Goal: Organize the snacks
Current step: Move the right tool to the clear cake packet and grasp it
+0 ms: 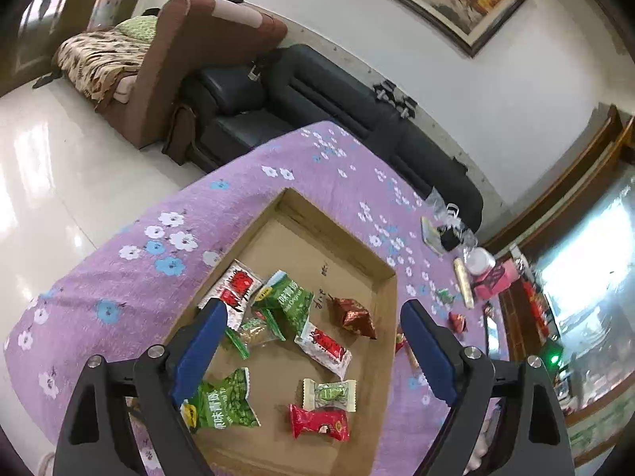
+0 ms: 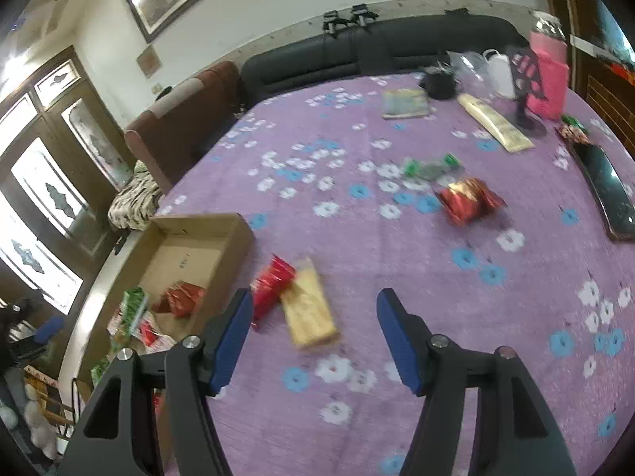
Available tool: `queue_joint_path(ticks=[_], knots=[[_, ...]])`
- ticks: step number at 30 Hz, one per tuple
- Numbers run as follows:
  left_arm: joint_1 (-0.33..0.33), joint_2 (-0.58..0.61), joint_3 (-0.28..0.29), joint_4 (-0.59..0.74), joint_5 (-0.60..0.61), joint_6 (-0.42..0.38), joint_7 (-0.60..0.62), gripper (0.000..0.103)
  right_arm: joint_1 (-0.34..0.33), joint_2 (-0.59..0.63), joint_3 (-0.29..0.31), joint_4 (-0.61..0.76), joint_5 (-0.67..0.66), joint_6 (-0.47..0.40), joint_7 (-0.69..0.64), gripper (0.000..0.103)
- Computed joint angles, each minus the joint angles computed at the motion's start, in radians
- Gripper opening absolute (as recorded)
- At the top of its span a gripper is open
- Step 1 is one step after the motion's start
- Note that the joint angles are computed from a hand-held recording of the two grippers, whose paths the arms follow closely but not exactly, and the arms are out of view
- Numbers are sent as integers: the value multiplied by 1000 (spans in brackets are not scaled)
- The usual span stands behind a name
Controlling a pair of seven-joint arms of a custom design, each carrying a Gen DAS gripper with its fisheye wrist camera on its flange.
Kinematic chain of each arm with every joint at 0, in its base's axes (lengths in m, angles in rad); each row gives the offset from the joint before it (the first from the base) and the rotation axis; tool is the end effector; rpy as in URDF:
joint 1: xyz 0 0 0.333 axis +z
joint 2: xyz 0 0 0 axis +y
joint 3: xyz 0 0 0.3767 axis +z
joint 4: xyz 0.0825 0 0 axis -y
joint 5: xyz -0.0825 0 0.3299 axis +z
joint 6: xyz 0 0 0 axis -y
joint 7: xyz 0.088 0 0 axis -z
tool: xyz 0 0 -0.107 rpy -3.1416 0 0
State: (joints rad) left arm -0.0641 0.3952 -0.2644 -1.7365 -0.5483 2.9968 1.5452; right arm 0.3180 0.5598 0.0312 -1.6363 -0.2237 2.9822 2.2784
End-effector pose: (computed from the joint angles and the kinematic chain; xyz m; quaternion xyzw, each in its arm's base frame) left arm 0.6605 -0.1499 0.5355 -0.7148 0.5424 -0.4354 0.0729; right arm 0.6756 0.2565 0.4678 -0.5971 0.7038 -0.1471 0.3557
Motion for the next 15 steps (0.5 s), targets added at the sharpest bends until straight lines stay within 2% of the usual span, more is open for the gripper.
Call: queue_joint_path(ticks=[4,6,11,12,15], knots=[[37,-19,-37,-32,-58,42,22,92,-5,12,10,5,4,-10,-11,64],[35,-28,-31,-48,-61,59,24,92,-5,24,16,25,7,-25,-20,64],[-41,-46,73,-88,41,98,-41,92,8,61,14,95,12,-81,-33,64],[-70,-47,111,-93,77,104,-68,92,10,73,14,118,14,-99,-36,64],[-100,-40,161,-97,147,114,-117,92,10,105,12,183,25,-147,-42,64]])
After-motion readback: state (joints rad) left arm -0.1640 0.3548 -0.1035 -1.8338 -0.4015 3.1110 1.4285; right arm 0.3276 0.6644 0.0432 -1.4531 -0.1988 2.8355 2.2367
